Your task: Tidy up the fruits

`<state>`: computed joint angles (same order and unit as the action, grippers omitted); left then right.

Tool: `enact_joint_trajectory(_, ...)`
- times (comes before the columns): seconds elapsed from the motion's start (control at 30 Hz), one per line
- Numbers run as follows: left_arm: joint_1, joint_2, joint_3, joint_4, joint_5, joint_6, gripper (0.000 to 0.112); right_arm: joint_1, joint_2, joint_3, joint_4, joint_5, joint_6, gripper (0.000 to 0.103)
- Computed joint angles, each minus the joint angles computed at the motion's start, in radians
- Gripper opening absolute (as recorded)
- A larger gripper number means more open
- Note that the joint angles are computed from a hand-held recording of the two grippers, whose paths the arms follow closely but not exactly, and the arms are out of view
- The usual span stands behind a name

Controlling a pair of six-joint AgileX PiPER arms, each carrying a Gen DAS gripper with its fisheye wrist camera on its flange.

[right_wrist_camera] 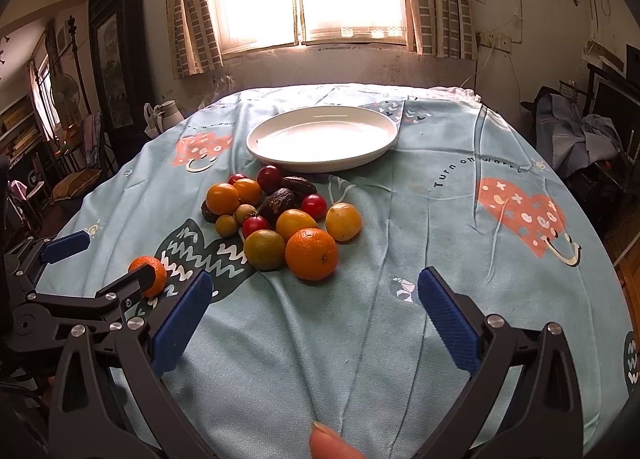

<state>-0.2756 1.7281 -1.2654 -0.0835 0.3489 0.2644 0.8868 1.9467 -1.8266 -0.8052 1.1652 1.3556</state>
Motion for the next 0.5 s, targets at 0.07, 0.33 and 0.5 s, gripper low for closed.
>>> enact_joint_trajectory(0.07, 0.000, -0.001, 0.003, 0.000, -0.001, 0.000, 0.101, 0.002, 0.002, -0.005, 0.000, 0.001, -0.003, 0.102)
enact_joint_trajectory(0.33, -0.001, 0.000, 0.011, 0.002, -0.006, -0.003, 0.101, 0.001, 0.002, -0.002, -0.001, -0.001, 0.000, 0.102)
enact_joint_trajectory(0.5, 0.003, 0.002, 0.023, 0.005, -0.013, -0.009, 0.101, 0.000, 0.003, -0.002, 0.003, -0.002, -0.002, 0.102)
